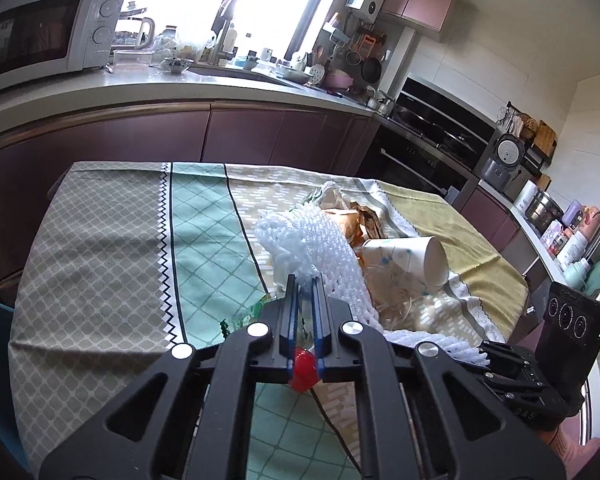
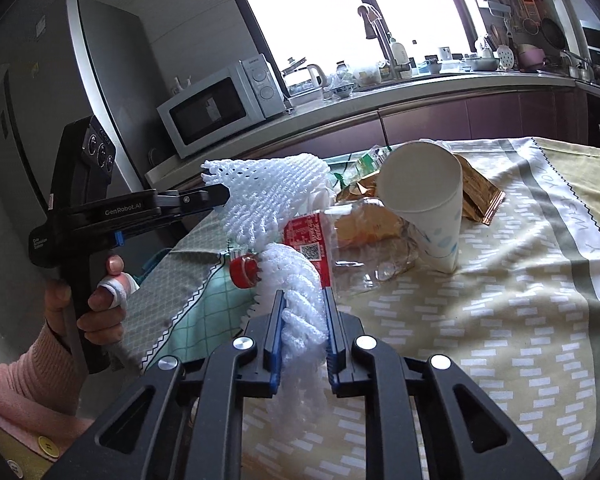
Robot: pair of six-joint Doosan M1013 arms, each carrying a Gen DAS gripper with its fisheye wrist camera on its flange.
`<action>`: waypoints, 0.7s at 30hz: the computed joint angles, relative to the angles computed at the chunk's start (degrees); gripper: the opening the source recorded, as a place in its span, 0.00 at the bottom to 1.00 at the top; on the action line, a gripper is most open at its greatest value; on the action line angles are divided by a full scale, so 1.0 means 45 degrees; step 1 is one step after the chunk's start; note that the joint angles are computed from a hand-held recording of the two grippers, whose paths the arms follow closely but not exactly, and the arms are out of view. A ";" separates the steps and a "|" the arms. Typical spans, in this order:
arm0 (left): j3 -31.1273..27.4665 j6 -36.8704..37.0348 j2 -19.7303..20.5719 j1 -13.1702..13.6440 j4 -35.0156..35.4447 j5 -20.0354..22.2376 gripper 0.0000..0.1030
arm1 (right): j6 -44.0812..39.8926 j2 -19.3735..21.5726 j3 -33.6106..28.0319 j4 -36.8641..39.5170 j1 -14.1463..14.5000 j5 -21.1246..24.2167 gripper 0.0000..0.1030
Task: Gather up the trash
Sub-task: 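Grasp the white foam nets with both grippers, then carry the foam nets to the teal bin and open both grippers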
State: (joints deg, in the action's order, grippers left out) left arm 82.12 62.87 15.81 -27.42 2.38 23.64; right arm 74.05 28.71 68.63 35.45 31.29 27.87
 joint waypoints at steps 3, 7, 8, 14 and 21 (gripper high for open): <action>0.0399 -0.0537 -0.0477 -0.0027 0.0702 -0.0358 0.07 | -0.0650 -0.0086 -0.0024 0.0584 0.0012 -0.0005 0.15; 0.1129 -0.1938 -0.1250 0.0009 0.2075 -0.0769 0.07 | -0.1744 -0.0129 -0.0177 0.1651 0.0022 0.0154 0.15; 0.1321 -0.2445 -0.1461 0.0022 0.2565 -0.0829 0.07 | -0.2006 -0.0106 -0.0269 0.1925 0.0036 0.0237 0.15; 0.2659 -0.6661 -0.2952 0.0171 0.6699 -0.0327 0.07 | -0.3266 0.0592 -0.1660 0.2929 0.0317 0.1353 0.15; 0.3867 -0.9643 -0.4216 0.0410 0.9464 0.2194 0.07 | -0.2734 0.2661 -0.5386 0.2618 0.0904 0.4064 0.15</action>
